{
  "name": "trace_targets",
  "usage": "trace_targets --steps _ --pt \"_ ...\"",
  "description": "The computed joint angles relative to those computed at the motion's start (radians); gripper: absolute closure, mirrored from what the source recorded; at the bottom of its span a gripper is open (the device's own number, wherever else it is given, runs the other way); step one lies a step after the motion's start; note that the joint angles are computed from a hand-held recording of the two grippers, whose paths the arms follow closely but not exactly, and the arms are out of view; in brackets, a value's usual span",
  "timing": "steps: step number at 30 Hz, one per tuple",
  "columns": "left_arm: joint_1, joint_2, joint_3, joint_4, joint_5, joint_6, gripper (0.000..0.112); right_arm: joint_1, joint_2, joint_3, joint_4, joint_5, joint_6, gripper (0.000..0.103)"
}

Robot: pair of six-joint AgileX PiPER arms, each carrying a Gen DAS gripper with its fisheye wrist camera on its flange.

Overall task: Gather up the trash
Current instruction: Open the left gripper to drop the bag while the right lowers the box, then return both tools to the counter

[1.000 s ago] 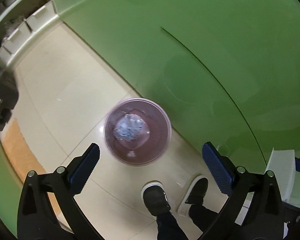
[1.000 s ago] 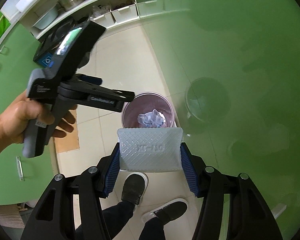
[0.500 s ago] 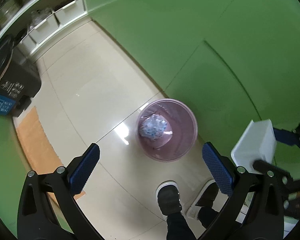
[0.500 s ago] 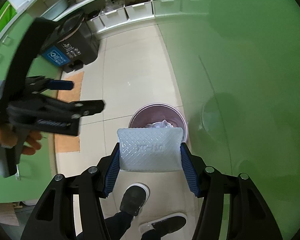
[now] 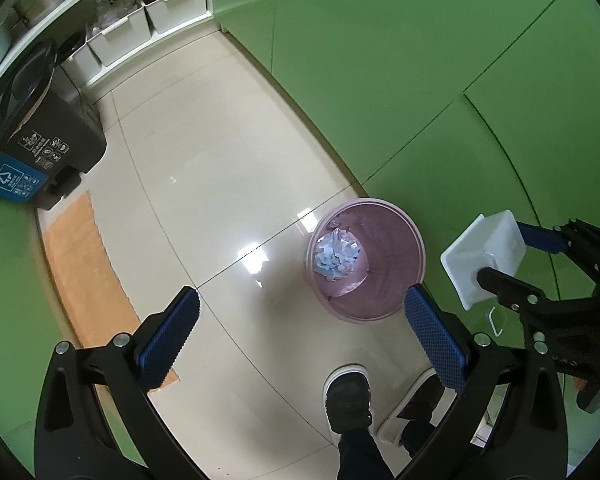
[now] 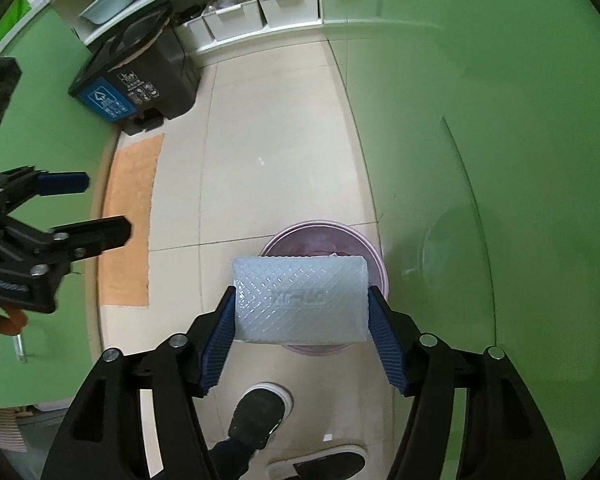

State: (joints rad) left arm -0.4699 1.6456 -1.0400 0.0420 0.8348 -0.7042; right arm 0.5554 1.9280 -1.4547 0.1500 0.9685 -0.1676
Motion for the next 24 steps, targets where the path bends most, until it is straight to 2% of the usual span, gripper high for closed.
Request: trace_targets --steps 2,5,7,9,16,20,24 --pt "0.003 -0.003 0.011 -0.005 -0.008 -0.001 0.012 -0.001 0.005 0.011 -0.006 -0.016 0.001 0.03" --pt "0.008 -0.005 0.024 -0.012 -0.019 0.0 0.012 -0.008 0.013 0.02 -0.008 -0.027 0.006 0.016" --pt "0.013 -0.003 0.027 -0.017 -0.023 0.007 0.012 -0.011 0.017 0.023 -0.006 -0.032 0.007 0.015" --pt "0.016 -0.003 0.03 -0.019 -0.026 0.011 0.012 -0.016 0.035 0.009 0.004 -0.015 0.009 0.005" --pt "0.008 -0.017 0.015 -0.016 0.0 0.002 0.012 -0.019 0.01 0.003 -0.016 0.016 0.041 0.005" --pt "-0.003 -0.056 -0.039 -0.01 0.085 -0.017 0.012 -0.009 -0.032 -0.031 -0.032 0.084 0.071 0.005" --pt "-0.016 -0.12 -0.143 0.003 0.236 -0.043 0.012 0.004 -0.099 -0.11 -0.037 0.212 0.105 0.005"
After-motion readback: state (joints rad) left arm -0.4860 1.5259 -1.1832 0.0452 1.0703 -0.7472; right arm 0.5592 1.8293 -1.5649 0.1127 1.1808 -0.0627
